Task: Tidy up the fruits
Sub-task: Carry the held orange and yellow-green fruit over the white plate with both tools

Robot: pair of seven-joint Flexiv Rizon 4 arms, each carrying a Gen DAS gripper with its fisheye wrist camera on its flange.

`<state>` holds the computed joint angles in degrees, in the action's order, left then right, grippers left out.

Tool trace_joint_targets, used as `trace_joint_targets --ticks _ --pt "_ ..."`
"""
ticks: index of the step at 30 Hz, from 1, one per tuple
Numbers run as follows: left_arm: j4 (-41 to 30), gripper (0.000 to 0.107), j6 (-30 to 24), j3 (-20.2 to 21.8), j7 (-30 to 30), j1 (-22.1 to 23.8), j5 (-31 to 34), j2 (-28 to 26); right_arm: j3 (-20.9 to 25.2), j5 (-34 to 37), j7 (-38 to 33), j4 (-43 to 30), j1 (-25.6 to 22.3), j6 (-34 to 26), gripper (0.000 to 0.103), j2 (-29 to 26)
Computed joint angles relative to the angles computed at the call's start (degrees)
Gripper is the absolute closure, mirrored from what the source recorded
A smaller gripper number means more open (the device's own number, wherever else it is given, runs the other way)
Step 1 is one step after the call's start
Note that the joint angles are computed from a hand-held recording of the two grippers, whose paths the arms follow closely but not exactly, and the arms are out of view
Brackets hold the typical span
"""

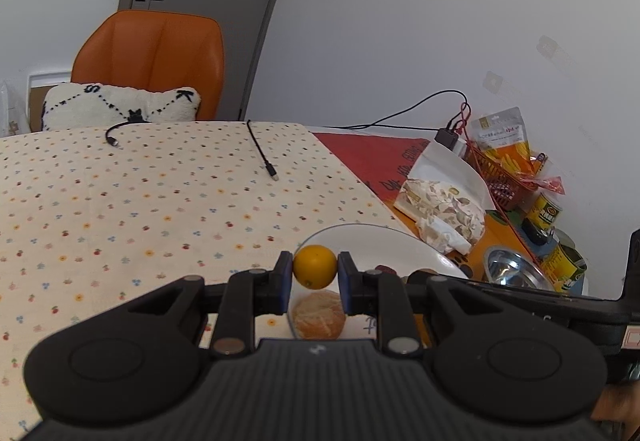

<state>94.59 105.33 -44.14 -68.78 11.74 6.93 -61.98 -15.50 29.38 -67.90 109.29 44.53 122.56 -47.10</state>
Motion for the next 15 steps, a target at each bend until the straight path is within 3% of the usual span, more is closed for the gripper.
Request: trace_joint_targets --ticks 15 --pt "-3.0 0.082 -2.77 -1.85 3.08 -2.37 -2.65 -2.07 1.35 1.38 0.46 1.48 -2.28 1.64 0.079 0.19"
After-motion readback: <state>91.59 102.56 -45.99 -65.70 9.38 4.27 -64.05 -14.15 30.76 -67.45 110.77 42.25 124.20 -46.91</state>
